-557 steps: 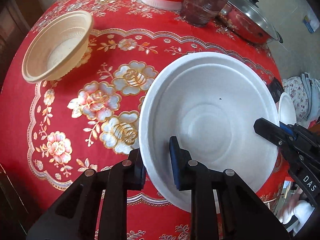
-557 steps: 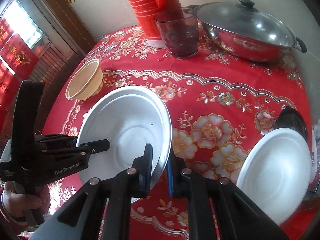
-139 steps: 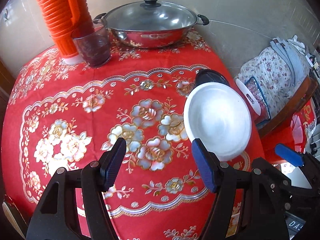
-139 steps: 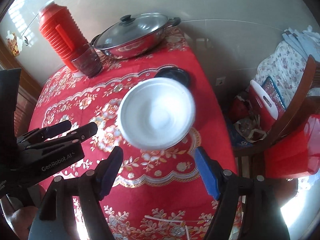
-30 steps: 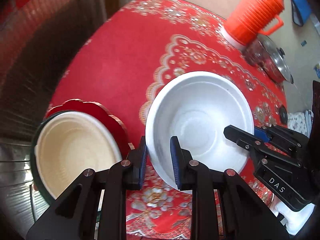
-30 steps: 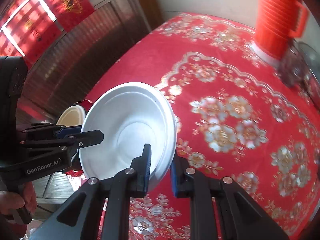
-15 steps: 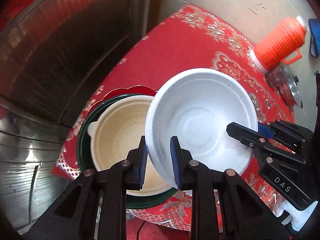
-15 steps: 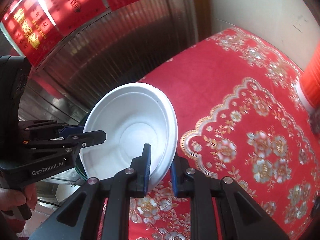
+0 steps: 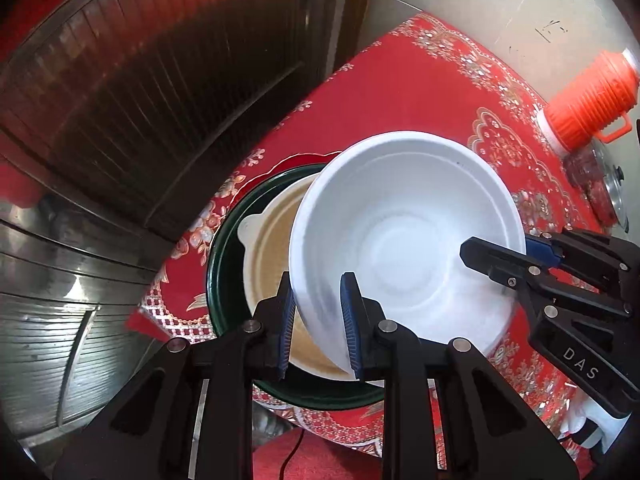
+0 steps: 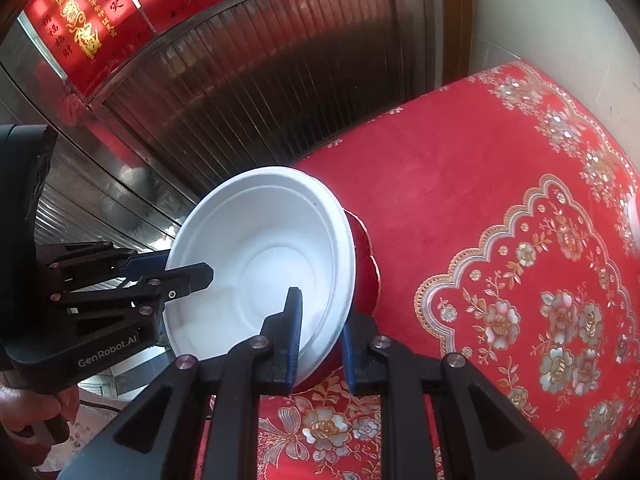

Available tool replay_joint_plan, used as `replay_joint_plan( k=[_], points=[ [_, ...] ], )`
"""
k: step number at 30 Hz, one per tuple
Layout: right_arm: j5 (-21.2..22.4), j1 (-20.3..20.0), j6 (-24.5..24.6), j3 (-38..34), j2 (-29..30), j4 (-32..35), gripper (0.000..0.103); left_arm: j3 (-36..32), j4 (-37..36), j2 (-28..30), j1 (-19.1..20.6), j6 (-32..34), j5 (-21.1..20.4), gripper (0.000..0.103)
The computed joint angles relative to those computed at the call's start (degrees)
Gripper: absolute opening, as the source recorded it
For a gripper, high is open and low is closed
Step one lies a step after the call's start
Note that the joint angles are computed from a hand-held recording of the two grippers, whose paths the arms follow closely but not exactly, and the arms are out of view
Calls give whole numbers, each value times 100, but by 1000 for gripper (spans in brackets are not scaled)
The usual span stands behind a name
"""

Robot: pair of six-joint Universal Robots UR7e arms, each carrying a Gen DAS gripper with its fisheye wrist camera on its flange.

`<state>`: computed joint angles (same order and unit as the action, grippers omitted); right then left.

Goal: Organize plates and bowls
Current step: 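Lower the white plate into the beige bowl and open the left gripper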

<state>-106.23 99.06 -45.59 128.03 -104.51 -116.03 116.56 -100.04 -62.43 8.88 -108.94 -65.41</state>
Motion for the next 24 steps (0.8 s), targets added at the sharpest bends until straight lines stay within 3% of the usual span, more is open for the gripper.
replay_joint_plan(
  k=[15, 24],
  points=[
    [-182, 161, -24, 144, 212, -47, 18, 264, -66, -2, -3, -251, -234, 22],
    [-216, 172, 1, 174, 256, -93, 21, 240, 56, 45, 2, -295, -127, 22]
  ],
)
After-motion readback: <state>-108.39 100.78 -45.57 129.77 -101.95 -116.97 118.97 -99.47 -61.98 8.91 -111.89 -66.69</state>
